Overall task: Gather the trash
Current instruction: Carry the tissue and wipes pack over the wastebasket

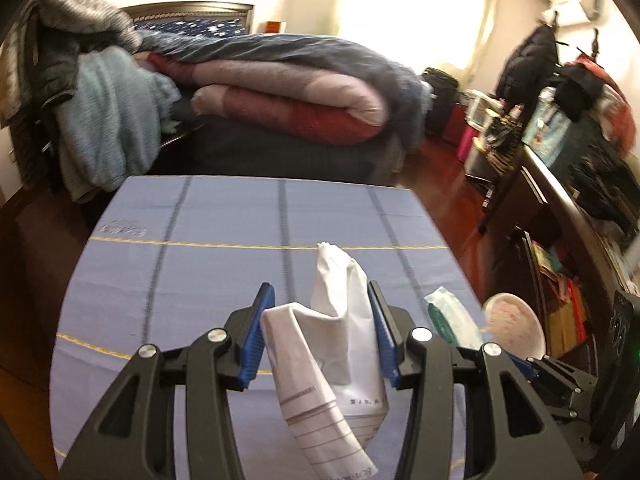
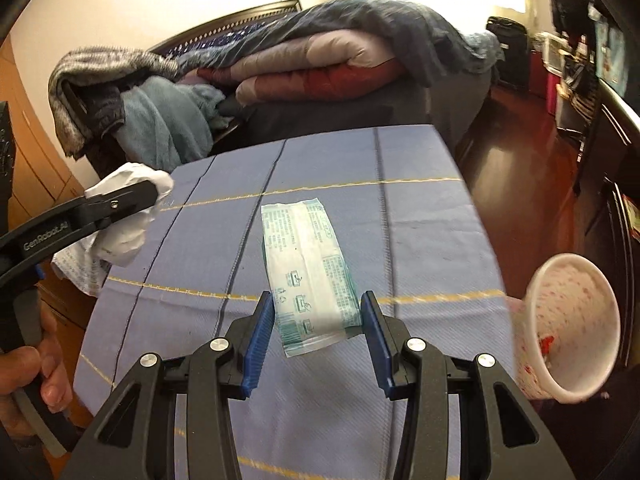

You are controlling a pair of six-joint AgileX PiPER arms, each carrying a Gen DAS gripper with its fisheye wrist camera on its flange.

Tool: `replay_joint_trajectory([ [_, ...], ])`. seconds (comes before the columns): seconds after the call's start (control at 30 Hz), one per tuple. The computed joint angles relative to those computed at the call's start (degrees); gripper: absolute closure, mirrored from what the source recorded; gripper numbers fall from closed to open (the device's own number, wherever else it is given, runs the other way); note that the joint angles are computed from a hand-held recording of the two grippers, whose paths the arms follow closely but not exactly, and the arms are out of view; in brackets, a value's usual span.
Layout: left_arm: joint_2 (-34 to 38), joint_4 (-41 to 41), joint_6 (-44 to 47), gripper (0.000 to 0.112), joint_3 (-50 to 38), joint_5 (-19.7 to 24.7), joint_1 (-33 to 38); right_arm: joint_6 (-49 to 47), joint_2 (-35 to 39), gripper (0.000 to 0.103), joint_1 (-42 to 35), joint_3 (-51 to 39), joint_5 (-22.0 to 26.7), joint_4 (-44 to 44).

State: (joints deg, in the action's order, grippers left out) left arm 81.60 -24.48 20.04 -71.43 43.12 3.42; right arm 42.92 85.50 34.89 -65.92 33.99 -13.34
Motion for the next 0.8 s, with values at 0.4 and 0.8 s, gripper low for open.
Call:
replay_joint_trajectory([
  [0.4,-1.0,11.3,-15.7,0.065,-3.1,-1.9,-21.6,0.9,-18.5,0.058,-8.9,13.7,1.4,-0.1],
  [0.8,5.9,21.5,-27.5,0.064,-11.1,-3.0,-39.5,-17.3,-30.4,0.058,-29.0,19.9,4.2,13.2],
])
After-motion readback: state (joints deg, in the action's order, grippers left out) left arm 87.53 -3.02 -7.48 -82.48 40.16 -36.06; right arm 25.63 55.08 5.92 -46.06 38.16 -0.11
